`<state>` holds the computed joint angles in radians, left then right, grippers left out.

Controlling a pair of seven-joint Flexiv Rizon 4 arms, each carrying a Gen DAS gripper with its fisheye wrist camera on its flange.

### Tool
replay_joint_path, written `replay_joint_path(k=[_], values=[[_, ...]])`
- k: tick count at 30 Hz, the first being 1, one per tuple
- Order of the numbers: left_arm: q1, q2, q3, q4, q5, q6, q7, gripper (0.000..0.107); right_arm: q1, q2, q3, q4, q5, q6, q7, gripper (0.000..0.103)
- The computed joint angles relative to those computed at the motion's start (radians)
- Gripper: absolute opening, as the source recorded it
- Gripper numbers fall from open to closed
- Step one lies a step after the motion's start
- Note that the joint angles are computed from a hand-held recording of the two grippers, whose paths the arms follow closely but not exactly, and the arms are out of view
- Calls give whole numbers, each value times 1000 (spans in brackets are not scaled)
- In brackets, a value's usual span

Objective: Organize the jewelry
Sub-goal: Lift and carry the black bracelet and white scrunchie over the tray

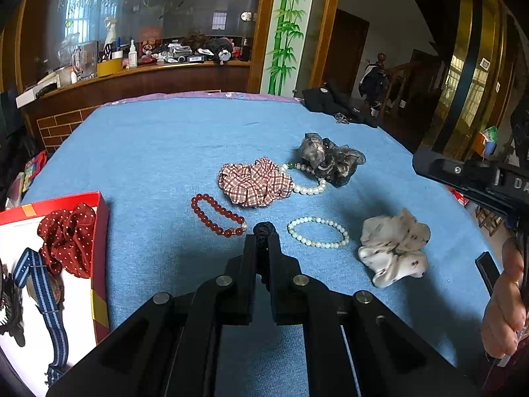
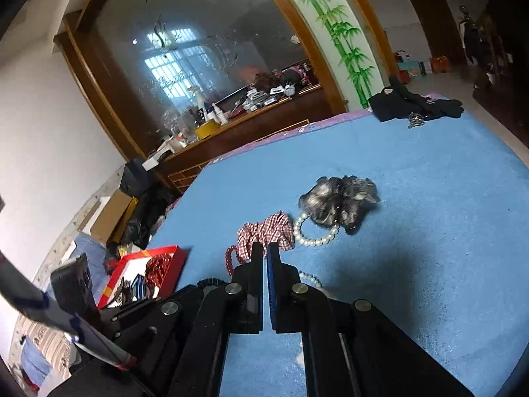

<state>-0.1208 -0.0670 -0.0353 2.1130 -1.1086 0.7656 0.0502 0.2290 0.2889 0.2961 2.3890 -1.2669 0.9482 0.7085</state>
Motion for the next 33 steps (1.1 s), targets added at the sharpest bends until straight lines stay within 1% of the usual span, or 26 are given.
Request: replay_joint_path(k=[1, 2, 3, 4, 5, 6, 8, 10, 11, 12, 13, 14, 16, 17, 18, 19, 20, 23, 25, 27, 29, 31, 33], values=[[0, -1, 0, 1, 3, 3, 0, 6, 12, 0, 17, -7, 59, -53, -42, 3], [1, -2, 1, -1, 8, -1, -6, 6, 20, 4, 26, -8, 97, -83, -62, 4], [3, -2, 2, -3, 14, -10, -11, 6, 28, 3, 27, -10, 136, -96, -84, 10], [3, 1, 2, 1, 11, -9, -7, 6, 46, 3, 30, -11, 232, -124, -139, 20], [1, 3, 1, 4, 6, -4, -2, 6, 57, 3, 41, -15, 293, -165, -169, 45], [1, 4, 2, 5, 5, -5, 3, 6, 60, 12, 49, -6, 313, -191, -173, 53], [4, 4, 4, 5, 6, -13, 4, 6, 70, 35, 57, 17, 362, -209, -190, 53], [5, 7, 6, 8, 5, -20, 11, 6, 66, 70, 65, 52, 378, -203, -165, 53], [6, 9, 7, 9, 5, -26, 11, 6, 67, 86, 64, 71, 408, -198, -161, 53], [10, 9, 10, 8, 7, -43, 10, 6, 65, 95, 61, 89, 423, -175, -154, 53], [11, 11, 11, 9, 6, -47, 14, 6, 61, 94, 54, 102, 431, -145, -150, 53], [10, 14, 11, 12, 1, -45, 22, 6, 61, 91, 52, 105, 452, -136, -163, 53], [10, 14, 11, 13, -7, -47, 30, 6, 65, 51, 45, 89, 494, -136, -204, 53], [10, 13, 11, 11, -6, -48, 29, 6, 63, 33, 39, 88, 493, -106, -209, 53], [9, 12, 10, 12, -10, -41, 32, 6, 64, 15, 33, 84, 495, -83, -219, 49], [8, 11, 10, 11, -10, -39, 32, 6, 70, -9, 29, 73, 513, -75, -245, 39], [10, 8, 10, 8, -8, -43, 27, 6, 77, -28, 29, 61, 532, -81, -265, 5], [10, 7, 8, 7, -15, -35, 27, 6, 53, -8, 41, 72, 438, -57, -192, 4], [11, 10, 9, 9, -24, -40, 33, 6, 21, 31, 51, 91, 316, -30, -100, 4], [7, 16, 8, 16, -37, -32, 45, 6, -1, 62, 58, 103, 228, -17, -34, 4], [5, 18, 10, 19, -36, -35, 48, 6, -6, 72, 59, 102, 184, -18, -7, 4], [5, 16, 10, 17, -27, -40, 41, 6, -12, 67, 49, 100, 132, 9, 21, 4], [7, 15, 11, 13, -21, -50, 34, 6, -2, 53, 54, 83, 132, -17, 5, 4]])
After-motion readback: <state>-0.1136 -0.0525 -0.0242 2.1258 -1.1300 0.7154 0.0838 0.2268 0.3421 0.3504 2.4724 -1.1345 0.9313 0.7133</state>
